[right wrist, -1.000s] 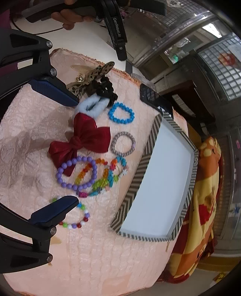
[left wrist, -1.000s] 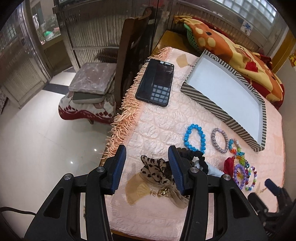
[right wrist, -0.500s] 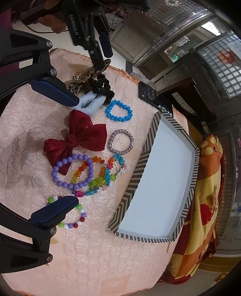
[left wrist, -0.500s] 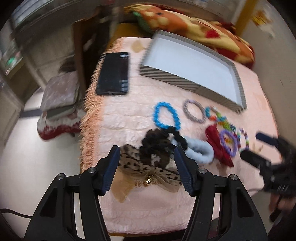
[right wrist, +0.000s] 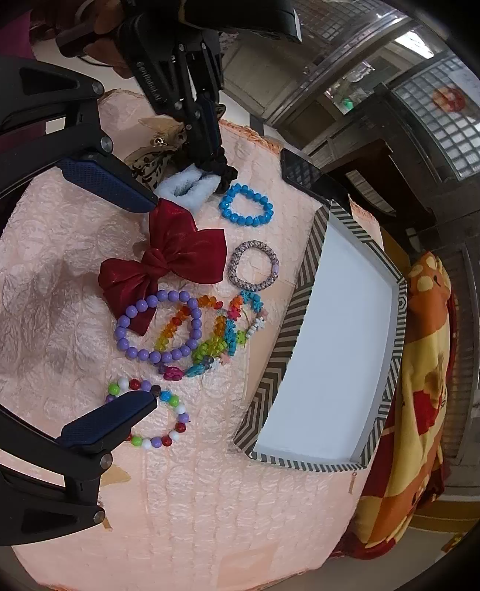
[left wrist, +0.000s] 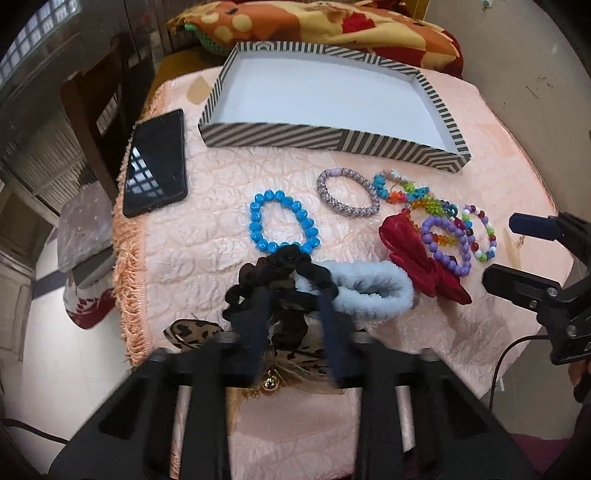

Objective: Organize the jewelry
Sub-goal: 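Lower the left tool onto the black scrunchie and close it, then lift the black scrunchie with the left tool while the right tool grasps the red velvet bow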

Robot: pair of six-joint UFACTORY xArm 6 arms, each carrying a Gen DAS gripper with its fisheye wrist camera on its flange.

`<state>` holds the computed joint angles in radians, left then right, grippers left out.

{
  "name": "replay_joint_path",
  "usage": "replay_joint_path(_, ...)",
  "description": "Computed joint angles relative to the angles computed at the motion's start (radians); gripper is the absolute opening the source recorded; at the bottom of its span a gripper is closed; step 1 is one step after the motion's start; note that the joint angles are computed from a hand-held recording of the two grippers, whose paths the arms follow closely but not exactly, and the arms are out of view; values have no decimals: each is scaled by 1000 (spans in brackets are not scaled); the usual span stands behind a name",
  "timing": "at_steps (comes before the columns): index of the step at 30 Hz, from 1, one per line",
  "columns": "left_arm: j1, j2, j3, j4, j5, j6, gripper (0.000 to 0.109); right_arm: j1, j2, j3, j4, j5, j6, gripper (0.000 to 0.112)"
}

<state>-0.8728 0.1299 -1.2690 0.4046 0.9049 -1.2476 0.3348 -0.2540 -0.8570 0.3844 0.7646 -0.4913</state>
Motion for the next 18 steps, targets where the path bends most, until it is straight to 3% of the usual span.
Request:
replay_joint_path(3, 14, -33, 42, -4, -49, -33, 6, 3, 3, 0, 8, 2, 0, 97)
replay_joint_path(8, 46, -112, 121, -10, -105, -101, 3, 22, 8, -1, 16, 4, -21, 97)
replay_joint_path(14, 40, -149, 129, 20, -89, -99, 4, 40, 16, -5, 9, 4, -30, 97)
replay_joint_path(16, 36, -150, 137, -6, -127, -45, 17, 39, 23, -9, 13, 8, -28, 97)
replay_joint_path(18, 27, -135, 125, -28, -123, 12, 53, 35, 30, -15, 20, 16, -28, 97)
